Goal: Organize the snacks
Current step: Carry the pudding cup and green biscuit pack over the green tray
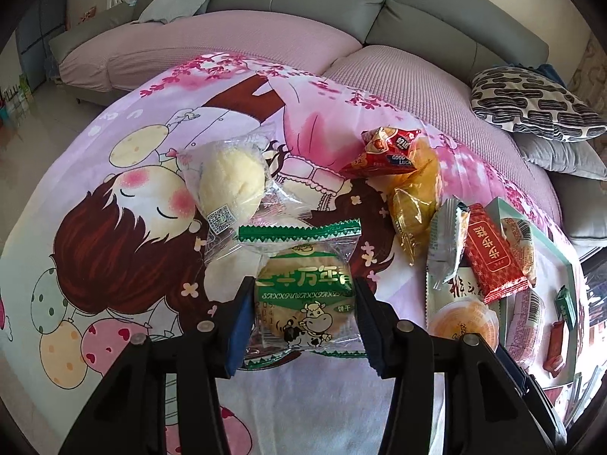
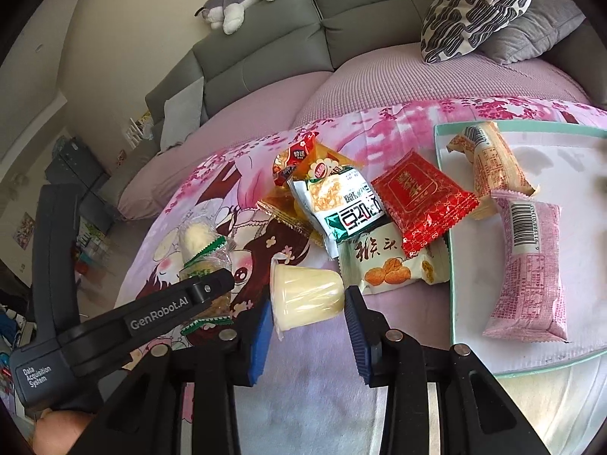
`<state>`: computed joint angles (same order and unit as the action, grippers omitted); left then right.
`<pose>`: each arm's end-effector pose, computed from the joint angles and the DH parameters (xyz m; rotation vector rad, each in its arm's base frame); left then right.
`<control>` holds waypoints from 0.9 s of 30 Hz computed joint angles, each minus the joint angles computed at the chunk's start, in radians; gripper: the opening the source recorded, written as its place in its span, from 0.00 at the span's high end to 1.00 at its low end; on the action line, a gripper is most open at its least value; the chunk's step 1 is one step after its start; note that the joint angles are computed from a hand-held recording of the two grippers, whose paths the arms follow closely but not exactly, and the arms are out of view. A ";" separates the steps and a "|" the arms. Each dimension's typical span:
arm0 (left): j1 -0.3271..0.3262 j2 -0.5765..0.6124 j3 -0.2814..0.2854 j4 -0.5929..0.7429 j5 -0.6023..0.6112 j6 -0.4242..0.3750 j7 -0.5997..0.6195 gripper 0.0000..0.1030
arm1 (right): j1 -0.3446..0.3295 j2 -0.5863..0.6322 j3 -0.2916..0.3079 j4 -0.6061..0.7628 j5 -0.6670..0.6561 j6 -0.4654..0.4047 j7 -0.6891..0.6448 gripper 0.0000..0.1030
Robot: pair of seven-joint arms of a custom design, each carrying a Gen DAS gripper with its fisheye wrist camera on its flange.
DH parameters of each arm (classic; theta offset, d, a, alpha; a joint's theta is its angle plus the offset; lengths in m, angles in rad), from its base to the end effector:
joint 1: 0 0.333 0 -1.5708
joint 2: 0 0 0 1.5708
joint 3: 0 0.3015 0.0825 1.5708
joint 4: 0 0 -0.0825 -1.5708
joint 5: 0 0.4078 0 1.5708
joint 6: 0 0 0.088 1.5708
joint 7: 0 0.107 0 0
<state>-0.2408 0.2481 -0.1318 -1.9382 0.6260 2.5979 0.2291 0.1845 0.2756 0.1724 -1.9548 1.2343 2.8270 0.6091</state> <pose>0.6080 -0.2460 0.3727 -2.3379 1.3765 -0.5991 0.6237 0.1763 0.3504 -1.7632 1.4389 -0.1045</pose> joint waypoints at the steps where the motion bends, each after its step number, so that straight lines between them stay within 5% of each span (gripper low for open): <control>1: -0.003 -0.003 0.000 0.002 0.006 -0.005 -0.003 0.50 | -0.003 -0.003 0.001 -0.001 0.009 0.001 -0.006 0.62; 27: -0.156 0.188 -0.013 0.363 0.088 -0.108 0.109 0.50 | -0.094 -0.103 -0.118 -0.054 0.259 0.033 -0.156 0.62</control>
